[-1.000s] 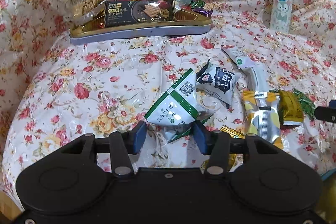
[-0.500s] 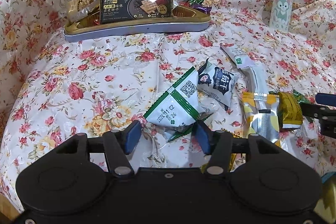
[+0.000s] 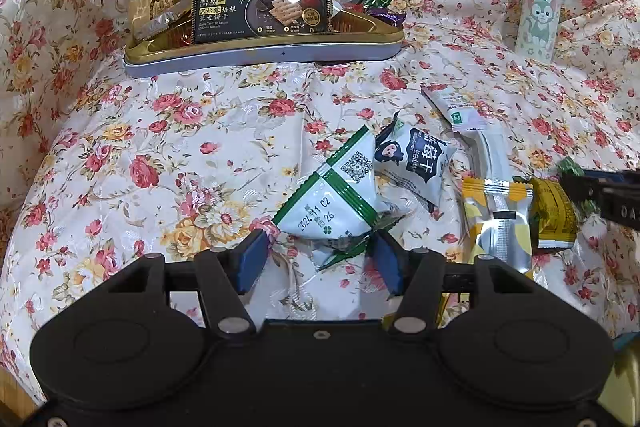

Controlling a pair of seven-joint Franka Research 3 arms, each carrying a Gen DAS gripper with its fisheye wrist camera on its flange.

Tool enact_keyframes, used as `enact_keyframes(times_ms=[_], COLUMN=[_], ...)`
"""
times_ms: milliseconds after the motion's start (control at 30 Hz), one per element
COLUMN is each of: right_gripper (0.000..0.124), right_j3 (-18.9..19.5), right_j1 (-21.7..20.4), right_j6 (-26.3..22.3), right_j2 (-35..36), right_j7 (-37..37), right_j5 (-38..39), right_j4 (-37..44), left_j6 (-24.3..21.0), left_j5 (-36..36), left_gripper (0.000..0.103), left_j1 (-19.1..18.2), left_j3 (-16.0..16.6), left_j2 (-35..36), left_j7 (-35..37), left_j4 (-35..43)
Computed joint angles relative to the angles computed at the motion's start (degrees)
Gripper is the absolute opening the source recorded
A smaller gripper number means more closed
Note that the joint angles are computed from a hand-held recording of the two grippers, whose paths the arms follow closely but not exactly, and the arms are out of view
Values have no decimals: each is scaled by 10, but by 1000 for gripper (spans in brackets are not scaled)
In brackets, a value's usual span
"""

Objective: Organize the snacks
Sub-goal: 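Grasp the green candy with the right tool while the left grasps the green-white packet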

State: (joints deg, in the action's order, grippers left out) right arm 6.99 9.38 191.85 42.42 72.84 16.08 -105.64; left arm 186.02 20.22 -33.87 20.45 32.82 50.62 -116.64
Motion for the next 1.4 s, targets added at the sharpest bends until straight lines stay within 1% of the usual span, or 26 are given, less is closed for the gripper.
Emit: enact_keyframes(times_ms=[167,233,333,400,567,633,733,833,933,1000,1133,1200,1300,1333,1400], right_gripper=[21,21,21,21,21,21,21,21,21,21,21,21,21,21,21], right_j3=[-7,-20,-26,-32,-29,-26,-37,-43,-42,-43,-44,-44,-48,-49,-50], right_j1=[7,19,26,32,29,26,37,43,43,44,44,45,49,50,50], right_j6=[7,10,20,23,22,19,17,17,17,17,18,18,17,16,15], right_j2=[28,39,50,54,59,61,62,62,62,62,61,61,60,60,60], right_j7=[12,13,8,4,-2,-3,-6,-9,-10,-11,-14,-14,-16,-17,-18], right_j5=[7,9,6,6,5,4,8,11,13,14,15,16,17,17,17], right_j4=[41,55,66,70,78,80,83,83,83,83,81,81,81,81,82], left_j6=[-3,-8,-13,-20,-41,-49,-59,-69,-81,-87,-86,-72,-51,-43,-31], left_j5=[-2,-1,4,8,20,24,22,22,26,29,24,24,29,32,33], left_gripper=[61,62,62,63,64,64,64,64,63,59,57,57,57,57,57], left_j1=[-3,3,8,17,67,95,141,164,176,188,224,227,217,209,205], left_j3=[2,-4,-9,-18,-68,-95,-139,-159,-168,-178,-214,-216,-205,-196,-192], left_j2=[1,0,0,0,-3,-5,-3,4,13,16,8,1,-9,-13,-19], left_j7=[-2,-4,-7,-11,-21,-23,-24,-30,-32,-30,-14,-11,-8,-8,-3], left_j4=[2,4,7,11,27,33,47,63,81,87,78,64,45,38,26])
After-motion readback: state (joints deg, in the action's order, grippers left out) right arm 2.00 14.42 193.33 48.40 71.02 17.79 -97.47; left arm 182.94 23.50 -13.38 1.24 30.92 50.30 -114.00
